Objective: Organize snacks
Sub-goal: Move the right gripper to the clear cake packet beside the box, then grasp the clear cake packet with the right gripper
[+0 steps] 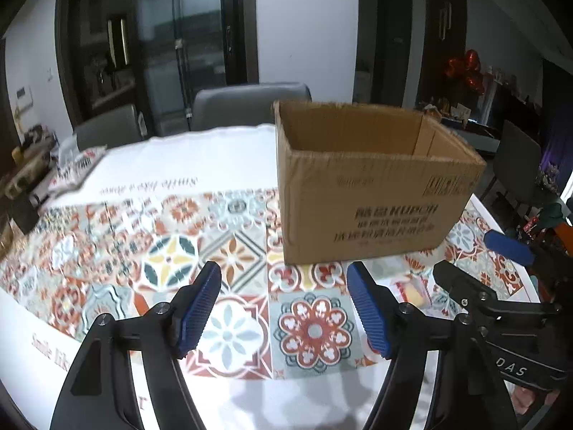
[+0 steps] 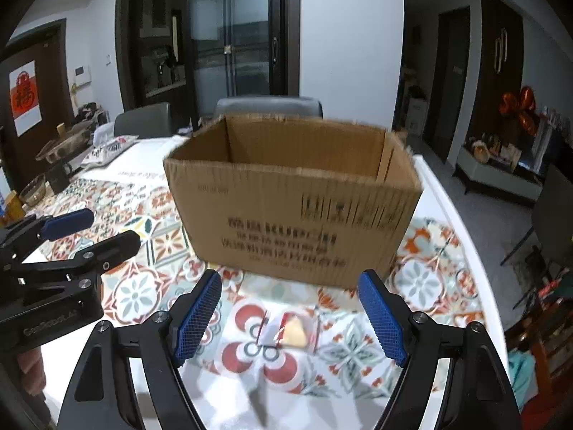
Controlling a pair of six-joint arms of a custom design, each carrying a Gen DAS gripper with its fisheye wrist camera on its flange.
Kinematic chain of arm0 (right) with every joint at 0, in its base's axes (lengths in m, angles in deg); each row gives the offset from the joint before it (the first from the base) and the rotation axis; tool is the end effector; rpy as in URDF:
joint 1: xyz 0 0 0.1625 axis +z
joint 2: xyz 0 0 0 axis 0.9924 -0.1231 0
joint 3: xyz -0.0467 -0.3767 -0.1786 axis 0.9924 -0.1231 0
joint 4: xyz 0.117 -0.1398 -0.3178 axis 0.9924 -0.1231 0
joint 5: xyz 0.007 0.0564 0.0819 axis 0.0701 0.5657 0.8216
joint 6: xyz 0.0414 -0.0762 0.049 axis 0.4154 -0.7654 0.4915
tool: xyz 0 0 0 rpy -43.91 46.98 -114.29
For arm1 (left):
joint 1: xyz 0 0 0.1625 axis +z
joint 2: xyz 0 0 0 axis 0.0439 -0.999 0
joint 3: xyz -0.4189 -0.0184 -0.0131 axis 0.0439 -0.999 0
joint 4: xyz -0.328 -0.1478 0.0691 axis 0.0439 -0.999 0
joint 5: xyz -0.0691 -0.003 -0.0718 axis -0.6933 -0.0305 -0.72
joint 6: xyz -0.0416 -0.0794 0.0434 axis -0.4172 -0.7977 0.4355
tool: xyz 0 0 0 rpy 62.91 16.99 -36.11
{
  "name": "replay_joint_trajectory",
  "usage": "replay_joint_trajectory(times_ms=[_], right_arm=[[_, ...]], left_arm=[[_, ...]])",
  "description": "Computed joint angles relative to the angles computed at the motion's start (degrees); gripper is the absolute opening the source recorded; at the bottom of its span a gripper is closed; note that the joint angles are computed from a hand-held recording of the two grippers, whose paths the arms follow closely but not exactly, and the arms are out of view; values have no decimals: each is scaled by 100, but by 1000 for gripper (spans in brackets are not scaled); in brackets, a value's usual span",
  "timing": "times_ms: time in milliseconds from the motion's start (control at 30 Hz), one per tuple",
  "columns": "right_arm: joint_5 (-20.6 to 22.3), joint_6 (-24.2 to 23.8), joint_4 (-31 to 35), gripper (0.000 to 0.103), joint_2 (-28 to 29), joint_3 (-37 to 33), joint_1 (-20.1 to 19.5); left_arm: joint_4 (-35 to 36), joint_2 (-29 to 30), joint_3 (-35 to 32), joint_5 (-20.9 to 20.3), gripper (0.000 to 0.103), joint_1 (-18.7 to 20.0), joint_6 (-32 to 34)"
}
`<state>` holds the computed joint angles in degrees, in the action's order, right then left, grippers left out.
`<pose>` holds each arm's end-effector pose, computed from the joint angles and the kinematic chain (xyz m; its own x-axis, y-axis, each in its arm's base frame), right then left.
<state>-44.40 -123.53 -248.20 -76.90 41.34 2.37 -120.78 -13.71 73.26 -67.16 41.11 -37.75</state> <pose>0.0529 -0.6911 0.3162 -0.6883 -0.3066 0.6574 -0.6604 0.6399 -0.3930 -0.3890 -0.6760 -0.0233 -0.7014 -0.0525 -0.7109 0.4899 0.6889 -0.5342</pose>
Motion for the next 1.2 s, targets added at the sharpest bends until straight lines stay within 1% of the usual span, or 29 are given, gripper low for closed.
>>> replay_joint_trajectory(times_ms=[100,300,433,533,700,867,967,1000,1067,1167,1200], right_arm=[[-135,16,78,79,106,-33,-50],[-490,90,407,79,351,-209,-149],[-654,83,500,79,495,-319,-202],[-799,16,487,79,621,-414,-198],[-1035,-79,551,79,877,-641,-190],[-1097,-169,438,79,1012,-750,-192],[-1057,-106,469,73,1014,-769,-202],[-1004,-44,552,68,991,-760,-211],[-902,102,753,61,949,-775,-227],[-909,70,676,56,930,-706,-214],[-869,84,702,50,913,-693,-220]], left_arm=[[281,49,-49,-11,72,64,-217],[706,248,-226,200,72,108,-294],[1187,360,-417,149,72,185,-519],[1394,441,-541,106,72,219,-584],[1498,504,-645,4,72,273,-677],[1554,522,-699,-90,72,323,-749],[1545,519,-699,-133,72,334,-782],[1527,517,-695,-143,72,334,-782],[1545,516,-706,-171,72,340,-808],[1572,511,-720,-232,72,351,-853],[1613,514,-729,-223,72,351,-890]])
